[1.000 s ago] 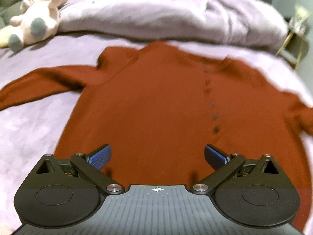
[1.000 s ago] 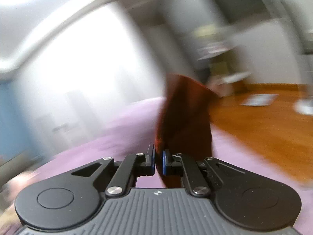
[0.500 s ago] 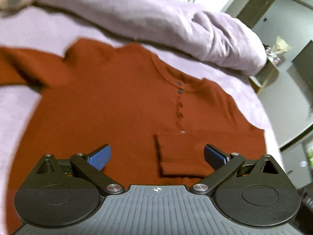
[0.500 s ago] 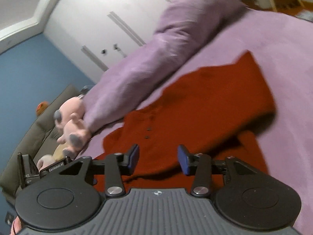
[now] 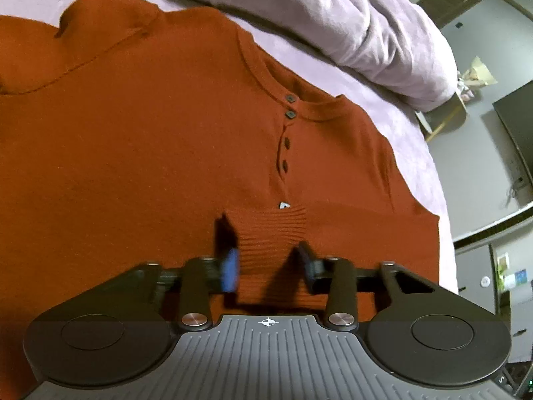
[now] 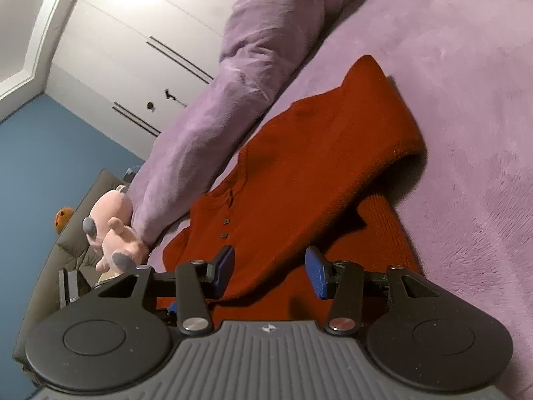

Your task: Fold small clothes

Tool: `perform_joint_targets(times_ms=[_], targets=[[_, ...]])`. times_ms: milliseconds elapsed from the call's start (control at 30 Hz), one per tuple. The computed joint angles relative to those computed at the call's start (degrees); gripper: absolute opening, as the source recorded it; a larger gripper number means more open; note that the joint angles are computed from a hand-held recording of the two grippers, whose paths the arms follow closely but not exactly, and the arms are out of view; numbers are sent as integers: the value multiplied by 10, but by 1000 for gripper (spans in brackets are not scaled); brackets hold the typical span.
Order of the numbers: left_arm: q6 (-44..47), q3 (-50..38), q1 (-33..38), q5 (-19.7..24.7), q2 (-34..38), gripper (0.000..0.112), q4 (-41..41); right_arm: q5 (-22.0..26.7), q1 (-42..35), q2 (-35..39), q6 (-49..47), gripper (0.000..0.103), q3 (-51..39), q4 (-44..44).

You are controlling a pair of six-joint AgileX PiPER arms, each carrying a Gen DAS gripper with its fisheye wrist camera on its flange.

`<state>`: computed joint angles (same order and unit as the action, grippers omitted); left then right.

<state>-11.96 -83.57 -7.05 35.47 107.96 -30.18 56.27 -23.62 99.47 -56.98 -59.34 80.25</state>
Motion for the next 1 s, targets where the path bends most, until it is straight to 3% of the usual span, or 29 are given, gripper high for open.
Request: perform_joint_targets(times_ms=[100, 233, 500, 567, 633, 767, 833, 867, 900, 1000], targets=[[-4, -9, -1, 6, 4, 11, 4, -6, 7, 6, 13, 47, -5, -1], [-22, -45, -6, 8, -5, 10, 82, -24, 18, 6, 24, 47, -18, -16], [-182, -76, 28, 3, -23, 10, 371, -98, 52, 20, 70, 47, -56, -39], [-173, -71, 47, 13, -16, 11, 358, -107, 62, 31, 82, 47, -66, -32], [-131, -49, 70, 3, -15, 11, 294, -117, 74, 46, 98, 47, -83, -31], [-127, -19, 70, -15, -19, 11, 305, -144, 98, 77, 153, 46, -128, -47], [-144, -24, 62, -20, -14, 11, 331, -170, 112, 84, 181, 39, -148, -77], [-159, -33, 56, -21, -8, 11, 349, -186, 120, 88, 197, 27, -160, -104], [-179, -42, 48, -21, -5, 10, 372, -204, 130, 91, 229, 8, -176, -152], [-199, -72, 28, -27, 9, 10, 411, -265, 155, 87, 281, 5, -188, -261]])
